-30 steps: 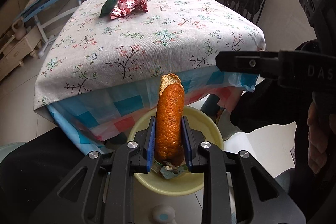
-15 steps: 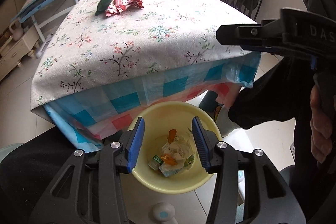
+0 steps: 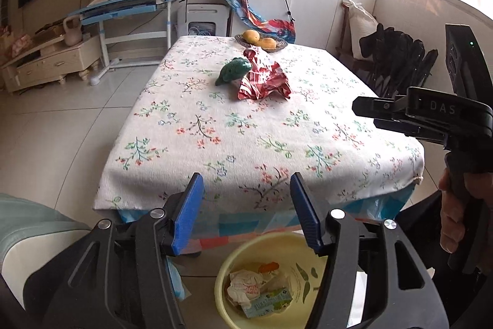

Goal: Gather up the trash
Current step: 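Move both open grippers back toward the red snack bag and green toy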

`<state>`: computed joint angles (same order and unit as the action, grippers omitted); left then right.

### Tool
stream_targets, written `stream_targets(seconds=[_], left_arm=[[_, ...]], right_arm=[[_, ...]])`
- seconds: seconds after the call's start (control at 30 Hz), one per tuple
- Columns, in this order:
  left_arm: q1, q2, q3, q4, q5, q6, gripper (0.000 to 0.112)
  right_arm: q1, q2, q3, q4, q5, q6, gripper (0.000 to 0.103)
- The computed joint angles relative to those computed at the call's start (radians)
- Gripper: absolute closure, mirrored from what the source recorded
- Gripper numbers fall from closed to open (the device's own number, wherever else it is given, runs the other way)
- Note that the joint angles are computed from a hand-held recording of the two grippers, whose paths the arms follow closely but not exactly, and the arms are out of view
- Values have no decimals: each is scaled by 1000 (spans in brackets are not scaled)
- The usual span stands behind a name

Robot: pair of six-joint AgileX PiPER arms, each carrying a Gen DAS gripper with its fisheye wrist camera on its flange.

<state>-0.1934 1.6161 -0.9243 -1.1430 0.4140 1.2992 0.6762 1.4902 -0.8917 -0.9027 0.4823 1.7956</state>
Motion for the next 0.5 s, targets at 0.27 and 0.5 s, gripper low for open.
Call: stream_targets(seconds=[0.27, 0.5], left_arm=[[-26, 191, -264, 98, 9, -136, 49], [-48, 394, -581, 285, 79, -355, 47]], right_arm=[[-208, 210, -216, 250, -92, -366, 36], [-311, 396, -424, 453, -89, -618, 36]])
